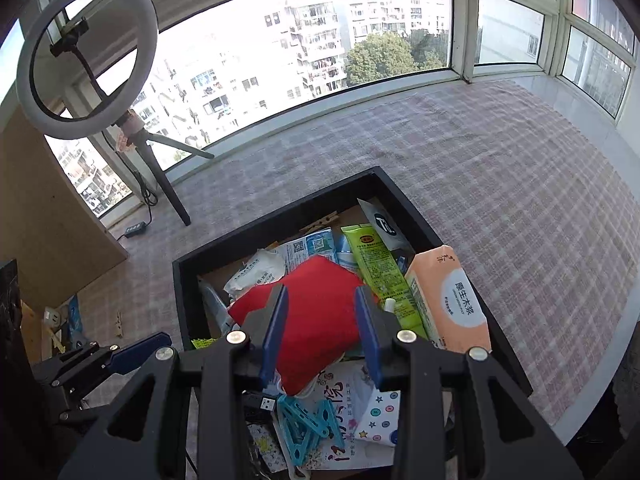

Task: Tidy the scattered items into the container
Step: 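Move right tool to the wooden clothespin while left tool approaches the yellow strip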

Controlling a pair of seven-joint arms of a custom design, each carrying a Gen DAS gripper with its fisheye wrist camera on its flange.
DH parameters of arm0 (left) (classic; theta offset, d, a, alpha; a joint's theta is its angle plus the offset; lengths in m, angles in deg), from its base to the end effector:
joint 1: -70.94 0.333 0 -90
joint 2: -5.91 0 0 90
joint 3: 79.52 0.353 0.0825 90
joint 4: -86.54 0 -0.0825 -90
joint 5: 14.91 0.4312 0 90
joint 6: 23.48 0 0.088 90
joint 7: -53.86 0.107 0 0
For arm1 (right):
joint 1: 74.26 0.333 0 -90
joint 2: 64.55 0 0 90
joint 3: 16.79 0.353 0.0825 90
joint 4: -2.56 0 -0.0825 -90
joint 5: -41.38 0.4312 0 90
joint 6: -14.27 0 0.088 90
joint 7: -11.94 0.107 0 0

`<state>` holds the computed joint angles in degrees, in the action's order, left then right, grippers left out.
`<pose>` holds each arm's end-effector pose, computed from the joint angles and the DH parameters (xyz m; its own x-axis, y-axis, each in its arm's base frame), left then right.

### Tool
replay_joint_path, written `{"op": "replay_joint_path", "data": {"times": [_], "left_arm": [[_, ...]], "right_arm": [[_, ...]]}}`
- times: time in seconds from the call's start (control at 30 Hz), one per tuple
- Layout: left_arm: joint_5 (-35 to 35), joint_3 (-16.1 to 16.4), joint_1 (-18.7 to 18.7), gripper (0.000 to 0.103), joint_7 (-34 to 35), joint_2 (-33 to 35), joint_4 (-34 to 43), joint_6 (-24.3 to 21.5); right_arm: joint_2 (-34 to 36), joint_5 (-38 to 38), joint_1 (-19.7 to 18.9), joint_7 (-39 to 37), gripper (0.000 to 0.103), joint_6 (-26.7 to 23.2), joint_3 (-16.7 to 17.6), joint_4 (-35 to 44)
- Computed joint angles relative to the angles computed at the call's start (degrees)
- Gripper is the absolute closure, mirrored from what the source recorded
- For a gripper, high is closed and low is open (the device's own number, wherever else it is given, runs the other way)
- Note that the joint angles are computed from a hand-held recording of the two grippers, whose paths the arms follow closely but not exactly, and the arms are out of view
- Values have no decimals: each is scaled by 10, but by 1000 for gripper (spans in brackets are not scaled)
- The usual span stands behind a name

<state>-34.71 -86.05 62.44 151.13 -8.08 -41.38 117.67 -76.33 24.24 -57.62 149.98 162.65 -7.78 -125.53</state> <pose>0.5301 -0.1458 0.5401 -0.2236 -0.9477 0.2279 -0.8856 0.0999 -0.4536 0.5035 0.2529 0.5319 -0.1219 -0.9787 -0.1652 -0.8163 0.1935 -0.5443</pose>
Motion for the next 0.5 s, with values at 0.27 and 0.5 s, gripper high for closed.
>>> {"op": "replay_joint_path", "data": {"times": [0.27, 0.5], "left_arm": [[36, 28, 50, 63, -38, -29, -35, 6], [75, 55, 111, 63, -73, -42, -57, 9]], "right_arm": [[58, 19, 33, -37, 69, 14, 6, 48], [135, 47, 78, -94, 69, 15, 9, 123]]}}
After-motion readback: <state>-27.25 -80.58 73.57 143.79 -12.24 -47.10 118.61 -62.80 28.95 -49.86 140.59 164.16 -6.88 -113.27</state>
